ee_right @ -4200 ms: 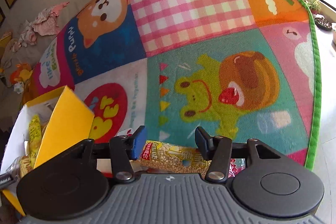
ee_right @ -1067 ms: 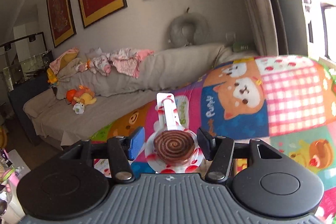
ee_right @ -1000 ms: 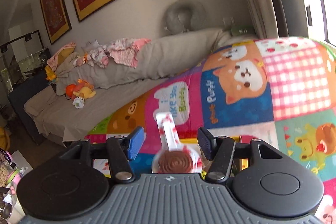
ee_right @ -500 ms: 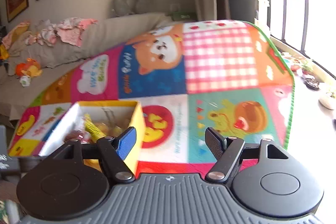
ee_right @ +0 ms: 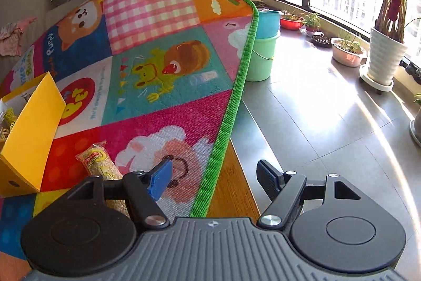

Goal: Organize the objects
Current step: 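Grasp the lollipop with the right gripper and drop it into the yellow box, then move the right gripper over the bagged grain stick and lower onto it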

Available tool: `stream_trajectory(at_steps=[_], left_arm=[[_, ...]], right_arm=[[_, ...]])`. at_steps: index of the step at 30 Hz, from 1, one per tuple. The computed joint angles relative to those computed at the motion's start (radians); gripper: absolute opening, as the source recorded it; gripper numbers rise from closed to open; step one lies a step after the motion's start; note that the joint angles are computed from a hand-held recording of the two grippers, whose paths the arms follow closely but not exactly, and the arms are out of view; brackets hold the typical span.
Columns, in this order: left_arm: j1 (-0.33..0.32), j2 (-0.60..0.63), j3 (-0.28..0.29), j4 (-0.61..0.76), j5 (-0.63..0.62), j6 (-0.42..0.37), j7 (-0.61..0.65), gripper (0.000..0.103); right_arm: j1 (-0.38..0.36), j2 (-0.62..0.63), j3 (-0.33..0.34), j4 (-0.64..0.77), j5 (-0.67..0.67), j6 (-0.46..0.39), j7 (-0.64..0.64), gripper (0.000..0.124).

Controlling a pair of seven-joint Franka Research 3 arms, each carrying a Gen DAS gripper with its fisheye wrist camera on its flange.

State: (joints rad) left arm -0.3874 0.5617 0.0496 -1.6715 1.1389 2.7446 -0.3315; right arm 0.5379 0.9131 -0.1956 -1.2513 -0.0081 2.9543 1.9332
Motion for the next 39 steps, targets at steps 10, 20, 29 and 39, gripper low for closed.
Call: stream_trajectory(at_steps=[10, 20, 29, 39], left_arm=[[-0.002, -0.001, -0.002, 0.001, -0.008, -0.011, 0.006, 0.016], [-0.005, -0.001, -0.002, 0.002, -0.006, -0.020, 0.003, 0.016], [-0.005, -0.001, -0.005, 0.002, -0.002, -0.024, 0.005, 0.016], [-0.005, -0.002, -0.007, 0.002, -0.002, -0.027, 0.005, 0.016]], right_arm=[[-0.112, -0.098, 0.221, -0.158, 0.062, 0.040, -0.238, 0.072], [-0.007, -0.129, 0.119, -0.203, 0.109, 0.149, -0.264, 0.072], [-0.026, -0.001, 0.189, 0.013, 0.149, 0.043, -0.348, 0.072], [-0.009, 0.178, 0.134, 0.315, 0.086, -0.115, -0.258, 0.056]])
